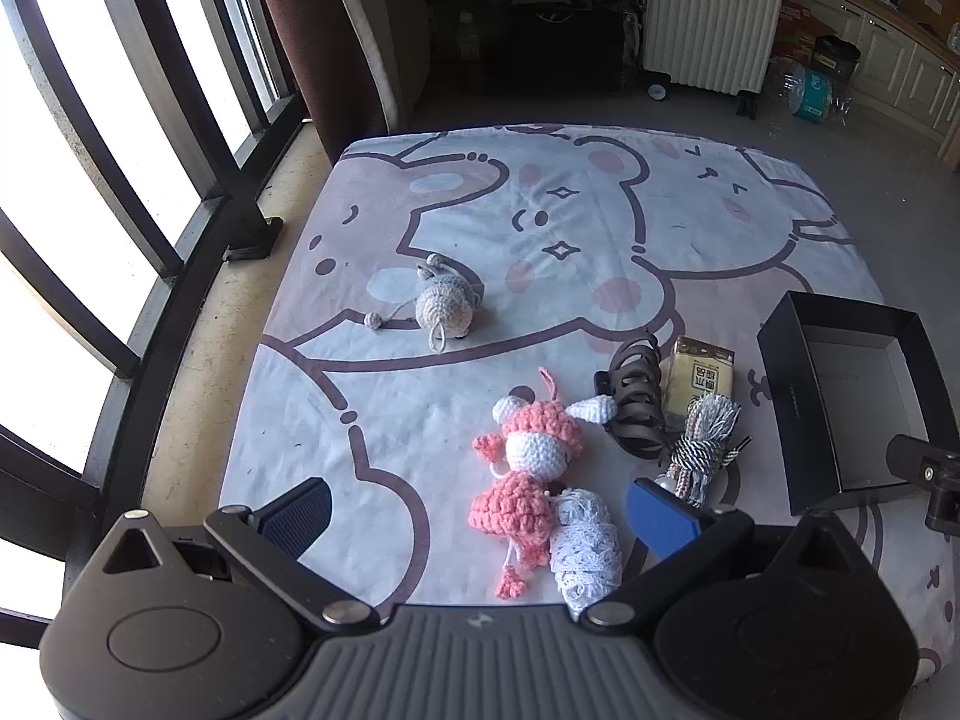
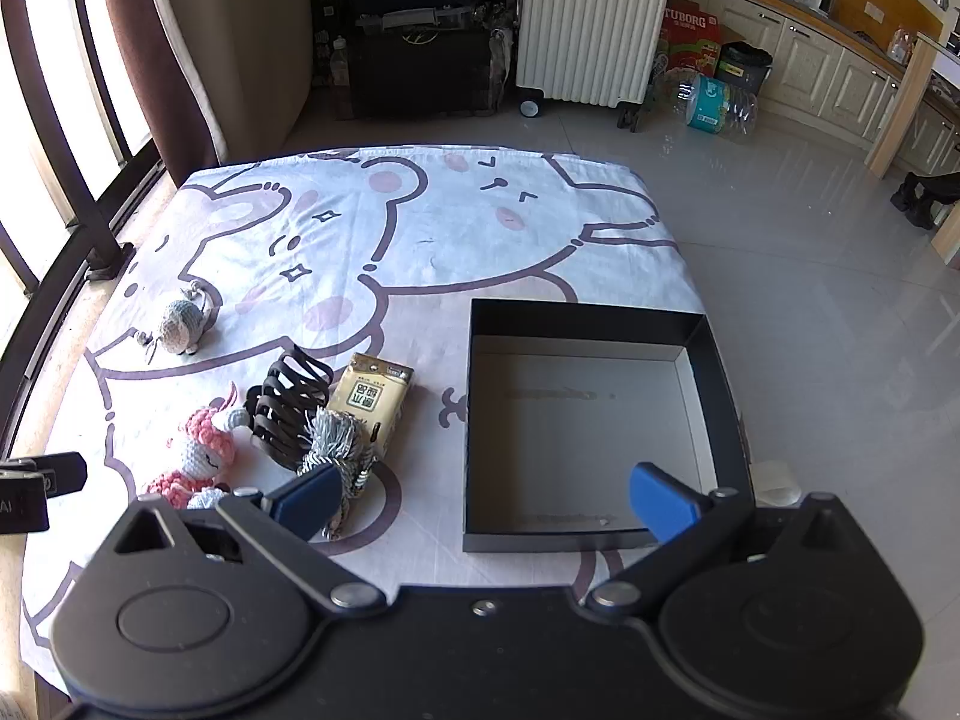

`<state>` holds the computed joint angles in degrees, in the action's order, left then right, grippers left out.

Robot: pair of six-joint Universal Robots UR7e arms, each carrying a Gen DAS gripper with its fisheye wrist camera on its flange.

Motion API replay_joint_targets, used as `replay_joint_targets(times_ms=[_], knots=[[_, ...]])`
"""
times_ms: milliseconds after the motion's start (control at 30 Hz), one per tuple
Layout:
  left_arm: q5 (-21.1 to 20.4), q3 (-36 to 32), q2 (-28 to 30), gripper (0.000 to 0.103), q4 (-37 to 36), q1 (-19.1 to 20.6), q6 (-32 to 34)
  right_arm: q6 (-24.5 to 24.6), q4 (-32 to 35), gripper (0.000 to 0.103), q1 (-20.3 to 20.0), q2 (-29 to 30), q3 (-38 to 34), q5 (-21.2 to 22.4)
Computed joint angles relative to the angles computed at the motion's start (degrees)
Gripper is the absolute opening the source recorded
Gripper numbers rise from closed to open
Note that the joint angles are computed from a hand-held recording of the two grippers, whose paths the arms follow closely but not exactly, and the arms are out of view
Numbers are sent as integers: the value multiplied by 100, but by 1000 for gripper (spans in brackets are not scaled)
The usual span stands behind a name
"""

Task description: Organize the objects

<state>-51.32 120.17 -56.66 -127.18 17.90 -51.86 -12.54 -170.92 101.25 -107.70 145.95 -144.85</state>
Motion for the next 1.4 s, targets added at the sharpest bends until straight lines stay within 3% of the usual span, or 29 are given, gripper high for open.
replay_joint_targets(times_ms=[1400], knots=[[-50, 19, -27, 103, -75, 23, 20, 185, 130, 103, -29, 19, -24, -81]])
